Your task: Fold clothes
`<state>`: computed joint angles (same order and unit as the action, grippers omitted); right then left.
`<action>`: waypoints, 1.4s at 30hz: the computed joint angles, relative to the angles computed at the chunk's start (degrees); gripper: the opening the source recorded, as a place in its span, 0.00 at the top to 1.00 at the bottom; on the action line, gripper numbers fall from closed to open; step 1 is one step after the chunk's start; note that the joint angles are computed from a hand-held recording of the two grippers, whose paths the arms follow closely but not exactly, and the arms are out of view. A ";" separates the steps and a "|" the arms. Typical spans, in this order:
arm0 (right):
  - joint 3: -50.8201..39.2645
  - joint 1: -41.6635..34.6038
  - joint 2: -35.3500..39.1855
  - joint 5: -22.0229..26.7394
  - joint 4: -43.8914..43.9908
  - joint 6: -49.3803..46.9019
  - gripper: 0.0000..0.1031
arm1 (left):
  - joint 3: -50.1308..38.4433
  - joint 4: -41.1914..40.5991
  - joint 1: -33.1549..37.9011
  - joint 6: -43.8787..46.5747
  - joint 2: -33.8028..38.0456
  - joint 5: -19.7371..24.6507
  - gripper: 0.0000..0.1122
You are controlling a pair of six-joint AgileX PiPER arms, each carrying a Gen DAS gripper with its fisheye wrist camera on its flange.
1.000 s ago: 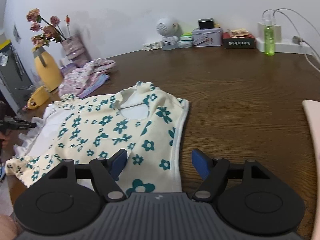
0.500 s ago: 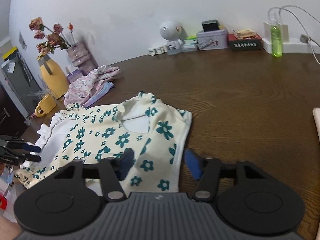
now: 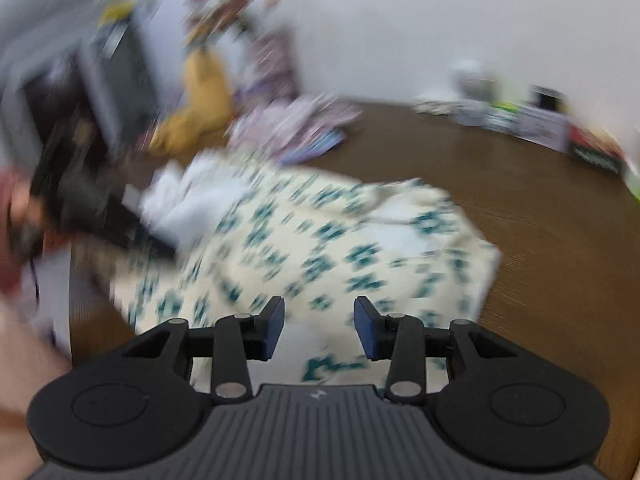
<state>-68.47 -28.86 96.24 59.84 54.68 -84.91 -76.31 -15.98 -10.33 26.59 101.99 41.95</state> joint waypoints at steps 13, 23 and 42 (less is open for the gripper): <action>-10.65 10.20 5.62 1.57 -19.63 13.96 0.98 | 4.31 -5.82 1.56 6.65 -1.45 -4.75 0.96; -12.67 2.75 5.98 5.70 -10.07 12.15 0.61 | 6.43 -9.55 2.58 10.78 -1.85 -7.10 0.95; -10.70 5.83 6.84 -14.71 -8.85 21.57 0.69 | 9.59 -14.80 3.85 17.21 -4.45 -8.07 0.90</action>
<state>-79.17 -23.03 103.08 45.13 45.83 -63.34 -66.71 -30.78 -6.48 43.80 97.54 33.88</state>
